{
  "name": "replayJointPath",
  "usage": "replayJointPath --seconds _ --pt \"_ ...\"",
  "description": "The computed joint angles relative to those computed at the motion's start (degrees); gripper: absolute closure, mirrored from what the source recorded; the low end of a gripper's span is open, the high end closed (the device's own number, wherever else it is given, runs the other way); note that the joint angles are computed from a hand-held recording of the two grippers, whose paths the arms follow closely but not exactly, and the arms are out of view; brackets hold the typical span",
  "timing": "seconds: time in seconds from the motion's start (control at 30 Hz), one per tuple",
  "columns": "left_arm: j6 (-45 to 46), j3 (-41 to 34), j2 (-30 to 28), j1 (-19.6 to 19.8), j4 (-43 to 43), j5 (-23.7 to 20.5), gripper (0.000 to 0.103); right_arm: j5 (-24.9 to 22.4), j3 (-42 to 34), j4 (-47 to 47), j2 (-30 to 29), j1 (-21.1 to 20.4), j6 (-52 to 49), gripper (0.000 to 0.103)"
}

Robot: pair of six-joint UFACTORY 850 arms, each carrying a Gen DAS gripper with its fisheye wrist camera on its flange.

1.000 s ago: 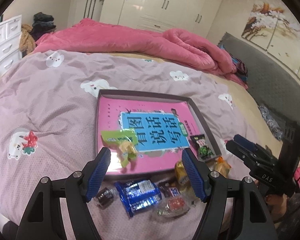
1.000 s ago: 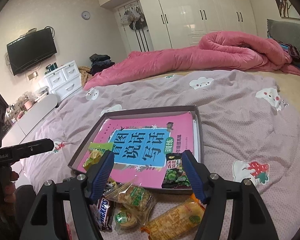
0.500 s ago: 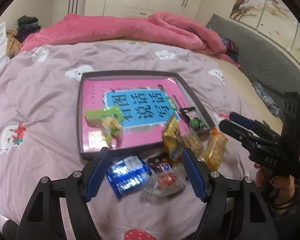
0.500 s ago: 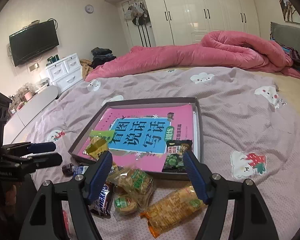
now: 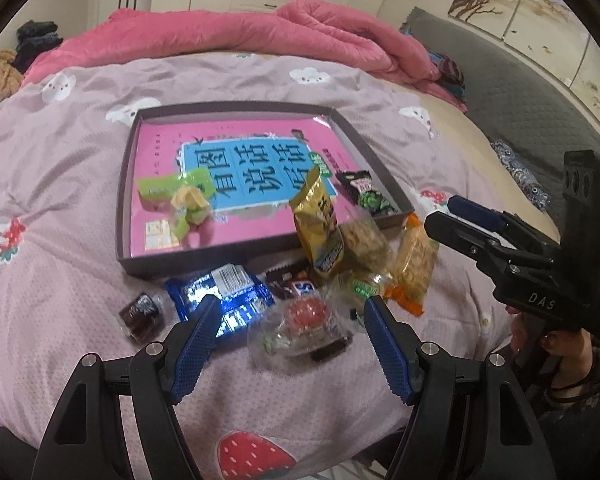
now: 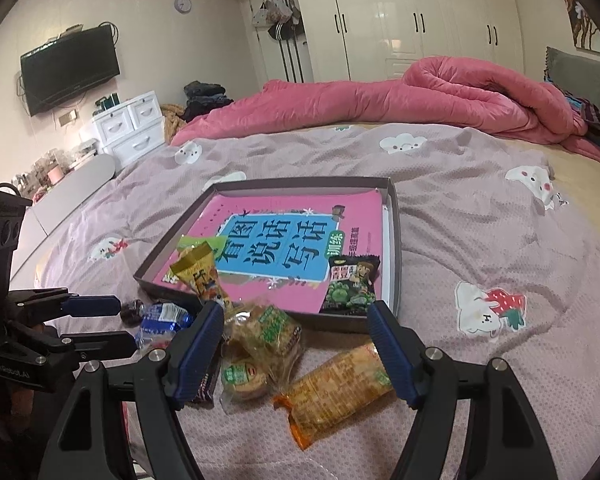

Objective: Organize snacks
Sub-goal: 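Move both open tools back to the snack pile in front of the tray, then grasp the clear red-candy bag with the left tool while the right grasps the cracker bag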

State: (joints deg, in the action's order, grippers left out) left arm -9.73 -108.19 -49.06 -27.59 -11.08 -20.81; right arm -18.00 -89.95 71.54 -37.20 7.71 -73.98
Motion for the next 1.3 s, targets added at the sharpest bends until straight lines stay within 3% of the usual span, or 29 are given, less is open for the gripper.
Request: replayJointPath --seconds 0.37,0.67,1.03,1.3 --pt "3.52 -2.29 -2.84 0.05 -5.98 -2.74 0.028 -0.61 -0.85 -10.13 -0.90 0.74 7.60 0.029" --pt "-0.86 -7.33 -6.44 -0.42 -2.01 -5.23 0.028 -2.39 -4.70 -23.38 -4.03 1.62 17.76 0.029" --pt "0.10 -7.04 -6.77 -0.09 -3.99 -4.34 0.028 -4.25 -10.95 -37.28 -9.22 2.96 27.32 0.029" --pt "-3.14 -6.69 -6.73 -0.80 -2.20 -4.07 0.028 -4.03 -11.28 -39.47 -9.93 3.86 25.78 0.047"
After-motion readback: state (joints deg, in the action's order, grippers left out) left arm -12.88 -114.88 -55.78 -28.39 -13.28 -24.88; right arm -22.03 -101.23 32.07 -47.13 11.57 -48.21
